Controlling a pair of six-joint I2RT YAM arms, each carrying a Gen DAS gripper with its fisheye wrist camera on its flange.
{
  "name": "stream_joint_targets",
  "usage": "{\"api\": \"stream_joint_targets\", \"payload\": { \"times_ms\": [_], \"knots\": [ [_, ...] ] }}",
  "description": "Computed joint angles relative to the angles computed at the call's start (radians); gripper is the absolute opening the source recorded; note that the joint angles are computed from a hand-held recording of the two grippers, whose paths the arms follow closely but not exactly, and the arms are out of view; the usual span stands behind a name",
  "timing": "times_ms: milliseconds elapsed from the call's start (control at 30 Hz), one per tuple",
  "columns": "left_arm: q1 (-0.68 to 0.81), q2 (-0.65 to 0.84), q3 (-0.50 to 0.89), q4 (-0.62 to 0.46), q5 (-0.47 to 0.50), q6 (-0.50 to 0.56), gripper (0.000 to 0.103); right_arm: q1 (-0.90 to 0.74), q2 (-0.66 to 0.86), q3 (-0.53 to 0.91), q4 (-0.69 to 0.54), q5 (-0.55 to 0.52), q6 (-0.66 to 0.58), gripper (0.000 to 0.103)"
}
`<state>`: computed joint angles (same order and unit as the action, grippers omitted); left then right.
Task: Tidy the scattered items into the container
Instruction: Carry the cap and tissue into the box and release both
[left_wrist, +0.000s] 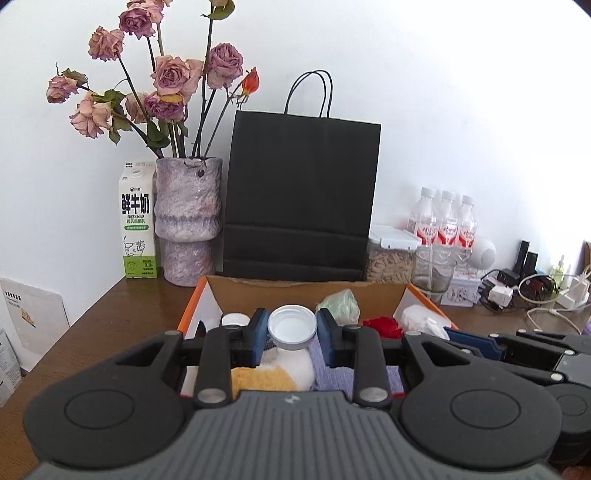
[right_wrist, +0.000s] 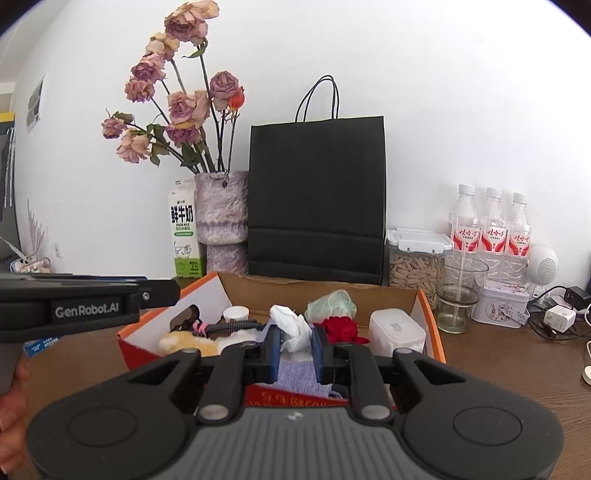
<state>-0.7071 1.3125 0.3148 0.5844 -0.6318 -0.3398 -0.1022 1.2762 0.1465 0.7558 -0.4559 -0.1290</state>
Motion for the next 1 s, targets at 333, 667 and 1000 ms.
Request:
{"api": "stream_joint_targets", "payload": {
  "times_ms": [333,667,1000],
  "knots": [
    [0.159,0.205,0.11,0.1,0.121,0.033,0.029,0.114,0.324,0.201,0.099,0.09,0.042,0.017],
    [0.254,0.424,0.182,0.187,0.208,0.089,0.029,0.11,0.531,0.284,0.174,0.114,0.006,0.017],
    [0.206,0.417,0.14,0.275,0.061,0.103,0.095,0.106,0.486,0.215,0.275,0.17,0.022,0.071]
  ]
}}
